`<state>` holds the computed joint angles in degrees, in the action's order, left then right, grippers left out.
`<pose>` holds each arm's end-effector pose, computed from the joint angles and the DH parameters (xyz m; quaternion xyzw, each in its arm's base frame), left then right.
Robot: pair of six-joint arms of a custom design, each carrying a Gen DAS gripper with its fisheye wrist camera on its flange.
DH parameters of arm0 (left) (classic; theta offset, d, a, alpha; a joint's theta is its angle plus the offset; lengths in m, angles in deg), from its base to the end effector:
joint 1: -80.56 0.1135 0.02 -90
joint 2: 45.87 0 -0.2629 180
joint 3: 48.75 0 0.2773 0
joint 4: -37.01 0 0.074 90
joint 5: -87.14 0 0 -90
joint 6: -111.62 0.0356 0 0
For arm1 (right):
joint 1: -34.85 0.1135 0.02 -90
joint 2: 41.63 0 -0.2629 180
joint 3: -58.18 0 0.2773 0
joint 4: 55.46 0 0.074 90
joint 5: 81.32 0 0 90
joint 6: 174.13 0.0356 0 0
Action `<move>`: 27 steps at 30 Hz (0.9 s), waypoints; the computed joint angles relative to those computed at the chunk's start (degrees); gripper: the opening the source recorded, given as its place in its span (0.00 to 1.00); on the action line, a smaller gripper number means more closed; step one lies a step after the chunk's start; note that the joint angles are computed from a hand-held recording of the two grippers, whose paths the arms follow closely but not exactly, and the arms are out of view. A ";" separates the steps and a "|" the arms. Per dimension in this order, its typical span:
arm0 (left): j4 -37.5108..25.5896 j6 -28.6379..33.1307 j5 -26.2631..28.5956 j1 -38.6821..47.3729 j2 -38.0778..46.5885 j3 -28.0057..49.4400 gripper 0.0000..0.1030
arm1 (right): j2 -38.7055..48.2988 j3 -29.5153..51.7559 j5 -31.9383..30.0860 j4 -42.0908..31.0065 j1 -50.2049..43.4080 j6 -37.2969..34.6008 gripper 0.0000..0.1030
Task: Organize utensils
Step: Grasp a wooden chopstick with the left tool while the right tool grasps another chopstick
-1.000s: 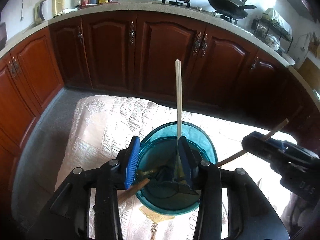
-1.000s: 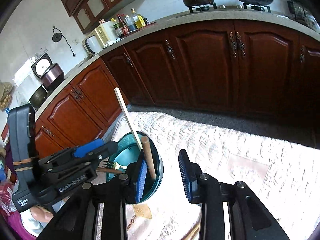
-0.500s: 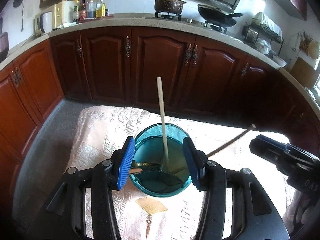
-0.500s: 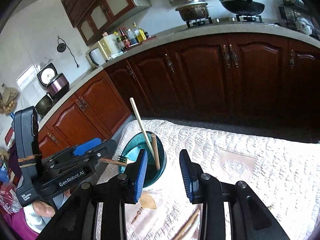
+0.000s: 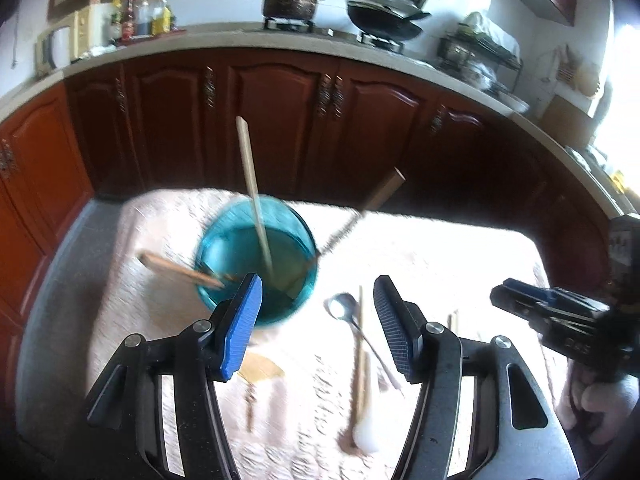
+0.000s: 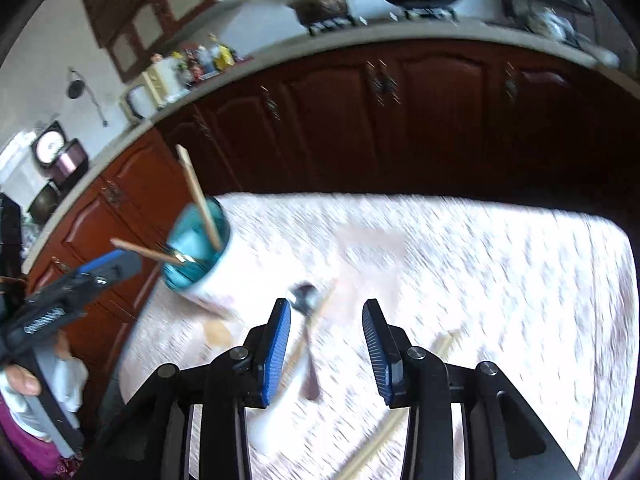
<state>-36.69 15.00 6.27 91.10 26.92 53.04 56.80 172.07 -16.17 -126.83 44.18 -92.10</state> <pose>0.2589 0.0424 0.4223 -0.1069 0.9142 -0.0603 0.3862 0.3779 0.0772 0.3594 -0.2028 0.9136 0.2091 0.2838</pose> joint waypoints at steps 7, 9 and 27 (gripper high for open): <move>1.50 -0.24 0.53 -6.44 -2.00 -8.37 0.56 | -0.74 -10.95 0.82 2.05 -5.69 -1.89 0.34; 1.88 -0.45 1.37 -7.70 -1.74 -10.14 0.56 | -0.19 -12.75 0.93 2.96 -7.43 -1.60 0.34; 8.59 -1.24 -2.66 -12.99 14.60 -13.59 0.38 | 7.02 -11.67 1.03 5.23 -9.91 -0.13 0.27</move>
